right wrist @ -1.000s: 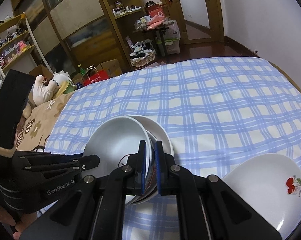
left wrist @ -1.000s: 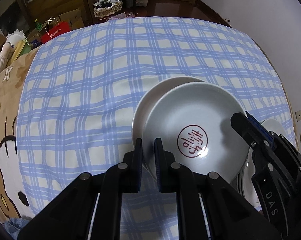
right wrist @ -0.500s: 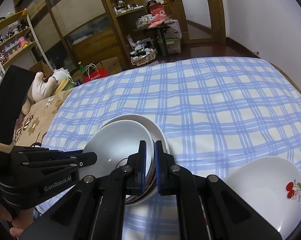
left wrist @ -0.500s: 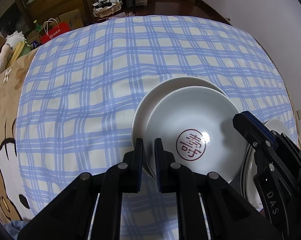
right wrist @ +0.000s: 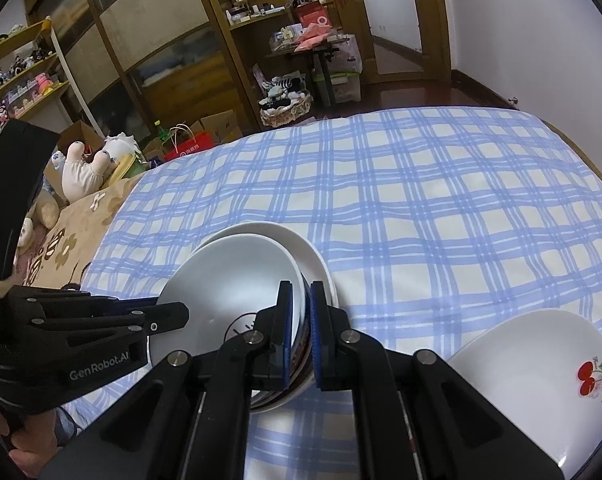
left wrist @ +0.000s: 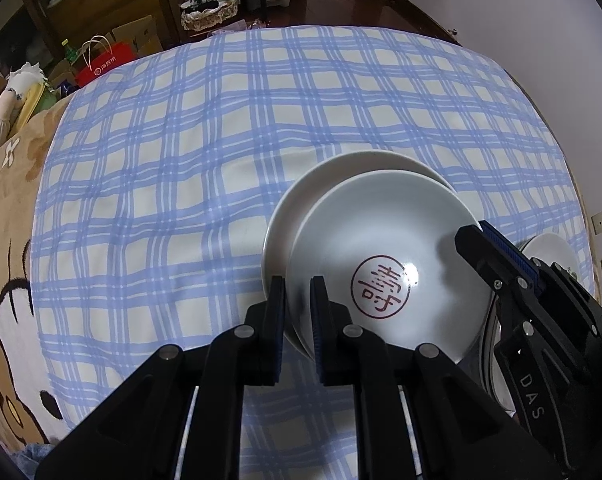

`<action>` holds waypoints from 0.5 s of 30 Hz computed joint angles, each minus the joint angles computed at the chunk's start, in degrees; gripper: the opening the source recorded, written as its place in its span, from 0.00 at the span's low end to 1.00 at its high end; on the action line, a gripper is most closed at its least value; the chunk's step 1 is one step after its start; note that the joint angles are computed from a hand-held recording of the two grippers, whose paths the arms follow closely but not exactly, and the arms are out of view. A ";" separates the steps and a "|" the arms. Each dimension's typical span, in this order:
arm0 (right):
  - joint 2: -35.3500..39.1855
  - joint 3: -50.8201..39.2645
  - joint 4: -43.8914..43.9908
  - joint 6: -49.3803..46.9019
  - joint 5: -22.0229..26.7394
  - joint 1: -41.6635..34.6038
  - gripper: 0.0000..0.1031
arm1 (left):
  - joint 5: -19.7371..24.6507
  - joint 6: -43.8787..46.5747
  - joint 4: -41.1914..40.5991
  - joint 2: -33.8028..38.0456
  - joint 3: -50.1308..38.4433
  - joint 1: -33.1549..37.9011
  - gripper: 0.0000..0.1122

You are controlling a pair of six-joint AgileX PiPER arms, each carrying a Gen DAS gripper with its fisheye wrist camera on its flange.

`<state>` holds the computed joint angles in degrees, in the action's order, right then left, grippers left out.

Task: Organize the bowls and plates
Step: 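Lift the red-printed dish and lower it into the nested white bowls, then open both grippers and release the dish onto the bowl stack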

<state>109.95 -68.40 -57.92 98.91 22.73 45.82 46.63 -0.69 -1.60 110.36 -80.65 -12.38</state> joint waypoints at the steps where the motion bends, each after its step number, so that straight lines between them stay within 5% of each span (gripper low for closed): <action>1: 0.02 -0.01 0.12 -0.14 -0.03 -0.02 0.09 | -0.16 -0.07 0.15 -0.04 0.08 -0.04 0.11; 15: -0.16 -0.03 0.22 1.08 -1.36 -0.05 0.09 | -1.51 -0.42 2.76 -1.62 1.78 -0.04 0.23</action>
